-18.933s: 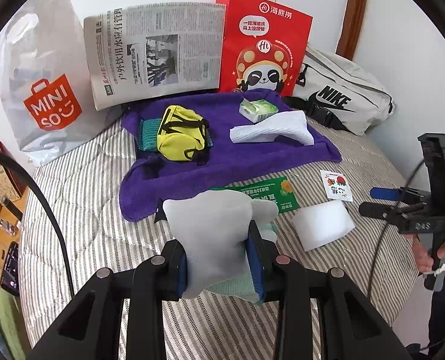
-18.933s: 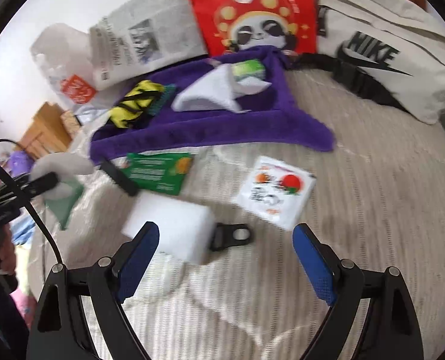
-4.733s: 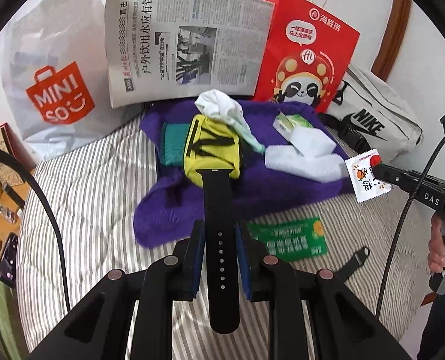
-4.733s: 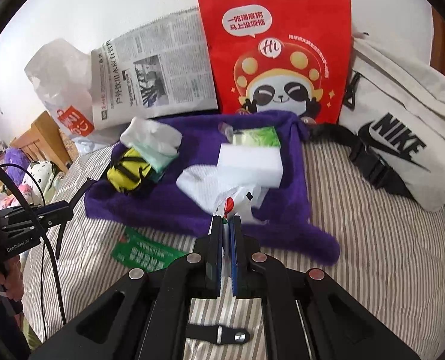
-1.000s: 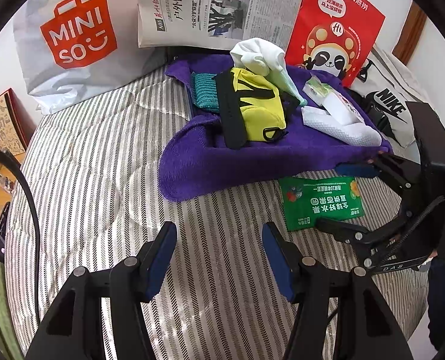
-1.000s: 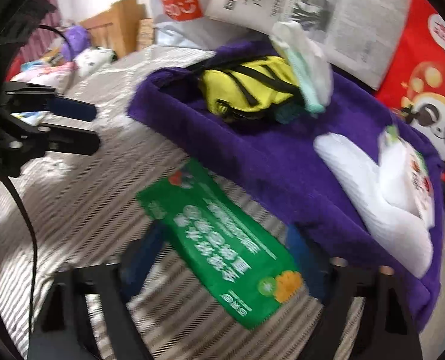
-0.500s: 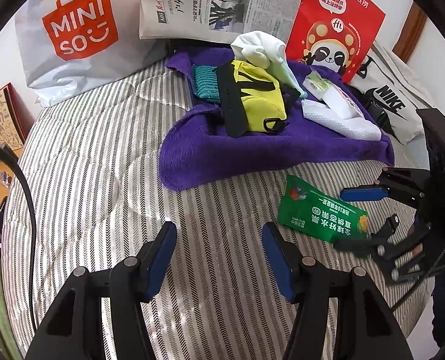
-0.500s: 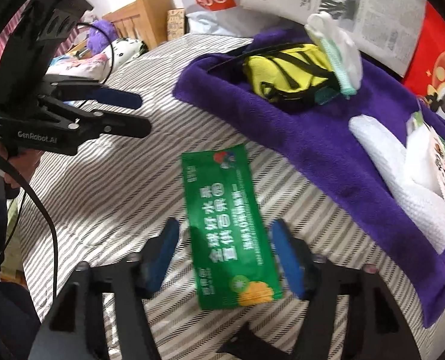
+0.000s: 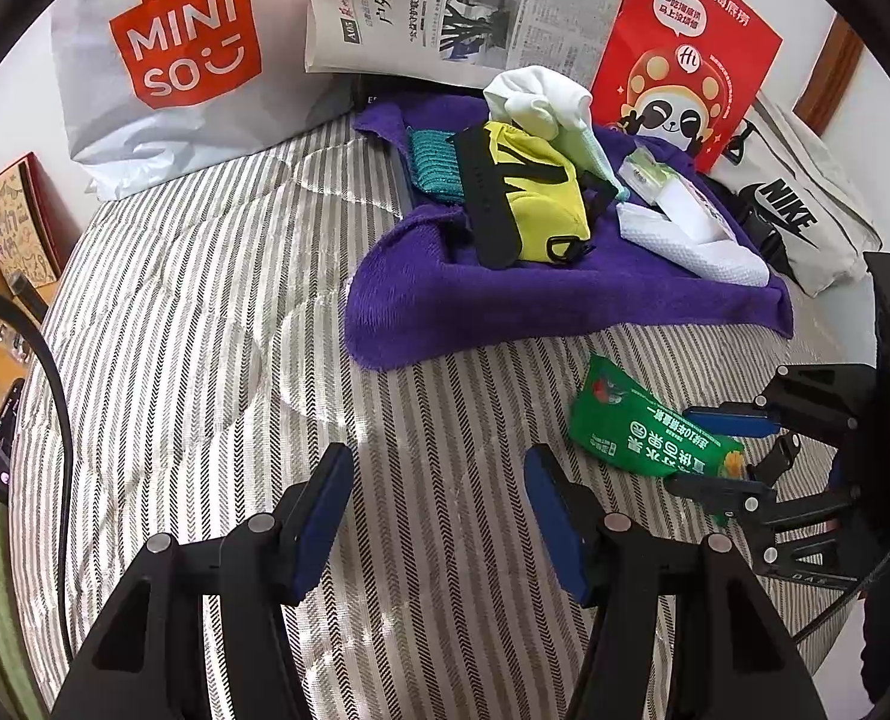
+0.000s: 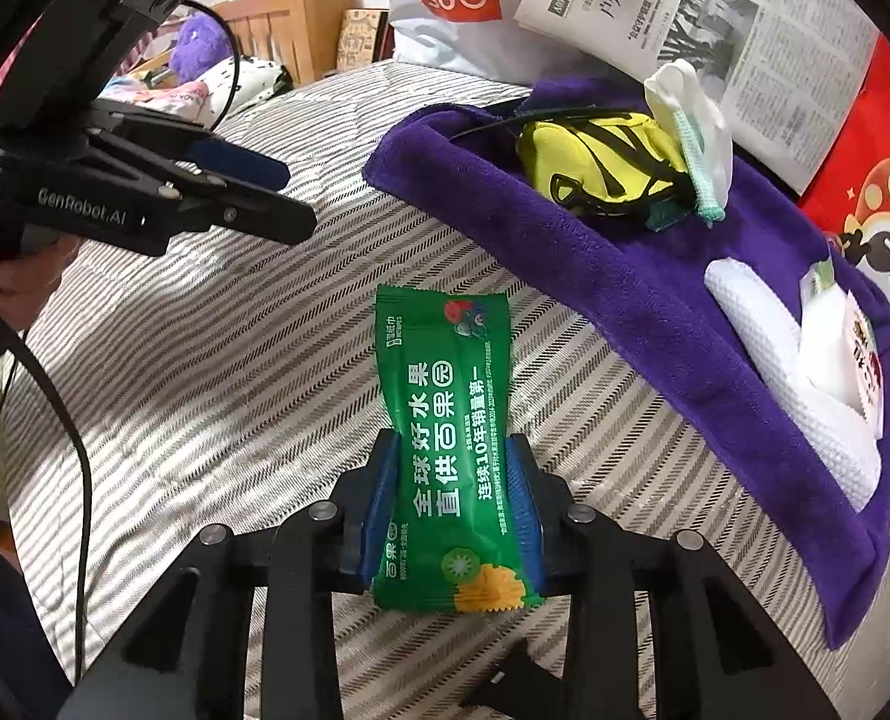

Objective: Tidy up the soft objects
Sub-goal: 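Move the right tool to the green snack packet and close on it, then lift the green packet with the right tool while the left tool grasps the black strap piece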

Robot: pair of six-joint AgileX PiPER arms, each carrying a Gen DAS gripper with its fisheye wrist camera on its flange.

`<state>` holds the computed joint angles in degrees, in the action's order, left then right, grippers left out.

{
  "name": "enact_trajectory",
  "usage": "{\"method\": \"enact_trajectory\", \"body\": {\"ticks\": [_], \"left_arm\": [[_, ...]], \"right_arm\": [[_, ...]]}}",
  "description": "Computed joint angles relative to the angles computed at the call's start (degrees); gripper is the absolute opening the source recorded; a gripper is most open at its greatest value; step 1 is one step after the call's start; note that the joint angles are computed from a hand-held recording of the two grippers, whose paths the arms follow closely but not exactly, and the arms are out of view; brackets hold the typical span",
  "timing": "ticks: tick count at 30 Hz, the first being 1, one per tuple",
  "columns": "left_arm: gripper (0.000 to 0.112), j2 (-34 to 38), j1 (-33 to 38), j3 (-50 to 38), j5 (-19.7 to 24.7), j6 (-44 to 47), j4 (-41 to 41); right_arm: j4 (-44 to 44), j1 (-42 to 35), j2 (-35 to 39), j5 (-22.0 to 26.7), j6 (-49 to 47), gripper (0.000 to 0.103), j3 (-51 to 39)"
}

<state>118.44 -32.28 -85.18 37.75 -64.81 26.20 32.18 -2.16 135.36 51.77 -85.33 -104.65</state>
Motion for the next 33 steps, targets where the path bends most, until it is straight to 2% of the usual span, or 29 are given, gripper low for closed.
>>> {"method": "enact_trajectory", "body": {"ticks": [4, 6, 8, 9, 10, 11, 12, 15, 19, 24, 28, 33], "left_arm": [[0.057, -0.11, -0.46, -0.18, 0.05, -0.46, 0.28], [0.057, -0.29, -0.66, -0.14, 0.53, -0.96, 0.5], [0.057, -1.03, -0.94, 0.85, 0.42, -2.23, 1.47], [0.057, -1.34, -1.02, 1.26, 0.38, -2.66, 1.75], [0.057, -1.8, -1.06, 1.83, 0.36, -3.08, 1.87], [0.057, -2.34, -1.13, 2.42, 0.29, -3.54, 2.02], [0.057, -2.7, -1.18, 2.81, 0.23, -3.62, 2.09], [0.057, -3.81, -2.01, 3.24, 1.41, -4.06, 2.88], [0.057, -5.27, -3.19, 4.02, 2.6, -5.25, 4.2], [0.057, -4.97, -3.88, 3.72, 0.41, -4.09, 3.08], [0.057, -0.55, -4.98, -1.89, -0.16, 2.09, -0.79], [0.057, 7.41, -6.63, -13.87, 2.04, 12.45, -6.95]], "right_arm": [[-1.33, 1.67, 1.57, 1.15, 3.75, 0.036, -3.02], [-0.74, 1.94, 1.3, -0.02, 4.06, 0.035, -2.16], [-0.19, 1.73, 0.93, -0.8, 4.03, 0.033, -1.26], [-0.86, 1.79, 0.92, -0.5, 5.37, 0.027, -1.64], [-1.91, 1.93, 1.93, 1.79, 8.85, 0.022, -4.32], [-2.19, 1.59, 2.81, 4.63, 11.65, 0.021, -6.75], [-2.02, 1.44, 3.27, 5.48, 12.79, 0.02, -7.85], [-1.41, 1.06, 1.7, 2.38, 12.51, 0.02, -5.1], [1.09, -0.92, -0.39, 3.47, 11.35, 0.019, -3.25], [1.78, -4.54, -1.38, 3.93, 12.75, 0.019, -4.11], [1.54, -9.17, 0.05, 5.31, 16.5, 0.019, -8.66], [0.75, -15.73, 2.47, 6.74, 19.97, 0.019, -14.12]]}}
